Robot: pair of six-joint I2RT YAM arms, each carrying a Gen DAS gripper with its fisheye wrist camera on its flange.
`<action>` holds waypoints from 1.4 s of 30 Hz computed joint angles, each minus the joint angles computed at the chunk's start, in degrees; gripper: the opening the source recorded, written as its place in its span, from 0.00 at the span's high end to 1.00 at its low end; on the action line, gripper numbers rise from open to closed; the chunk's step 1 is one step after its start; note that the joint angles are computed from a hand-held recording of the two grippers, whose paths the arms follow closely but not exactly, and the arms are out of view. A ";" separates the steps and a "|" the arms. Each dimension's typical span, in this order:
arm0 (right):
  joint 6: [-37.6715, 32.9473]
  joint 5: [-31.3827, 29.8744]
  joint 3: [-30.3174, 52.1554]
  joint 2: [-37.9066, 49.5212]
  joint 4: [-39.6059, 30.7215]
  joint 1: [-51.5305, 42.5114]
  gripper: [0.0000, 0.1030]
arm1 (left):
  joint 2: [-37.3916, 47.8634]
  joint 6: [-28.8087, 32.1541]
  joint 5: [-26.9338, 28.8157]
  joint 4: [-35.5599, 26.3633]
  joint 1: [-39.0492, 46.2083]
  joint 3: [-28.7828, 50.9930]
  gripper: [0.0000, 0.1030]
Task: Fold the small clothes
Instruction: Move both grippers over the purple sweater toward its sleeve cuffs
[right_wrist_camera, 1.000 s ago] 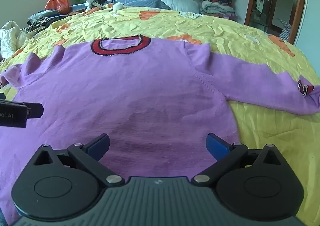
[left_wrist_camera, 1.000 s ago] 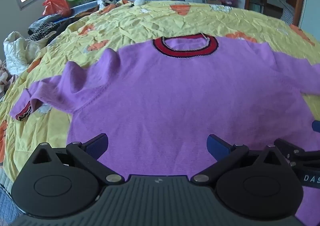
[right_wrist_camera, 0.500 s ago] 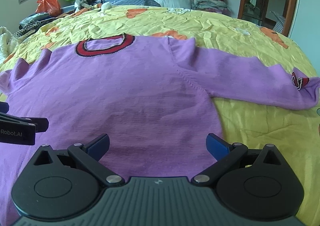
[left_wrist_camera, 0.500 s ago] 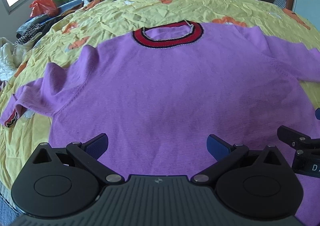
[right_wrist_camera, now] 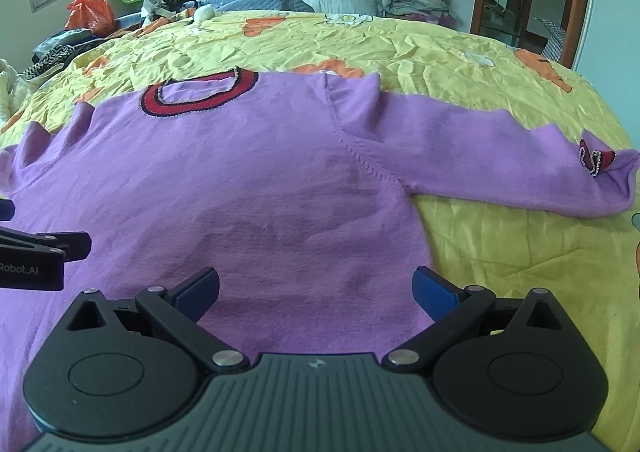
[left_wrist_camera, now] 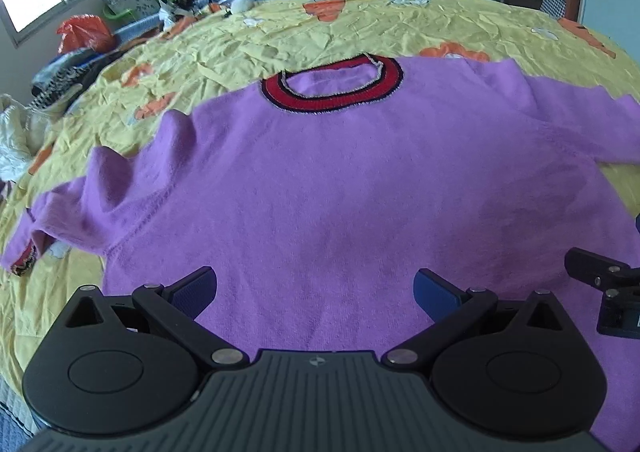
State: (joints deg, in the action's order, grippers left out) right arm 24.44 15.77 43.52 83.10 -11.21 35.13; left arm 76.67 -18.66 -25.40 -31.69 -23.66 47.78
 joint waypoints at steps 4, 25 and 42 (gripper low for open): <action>-0.57 0.06 -0.39 -0.17 0.22 -0.68 0.00 | -0.52 2.88 5.43 0.26 2.30 -0.61 0.00; -1.49 0.47 -2.13 -2.39 -0.30 -3.20 0.00 | 0.31 2.01 12.28 2.80 3.12 -1.01 0.00; -3.21 -3.23 -4.55 -4.48 0.04 -8.48 0.00 | 6.68 -1.31 11.40 3.82 1.09 1.14 0.00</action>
State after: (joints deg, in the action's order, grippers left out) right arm 21.22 12.54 38.98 78.62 -11.17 26.65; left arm 83.35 -19.97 -14.01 -27.87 -22.57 48.92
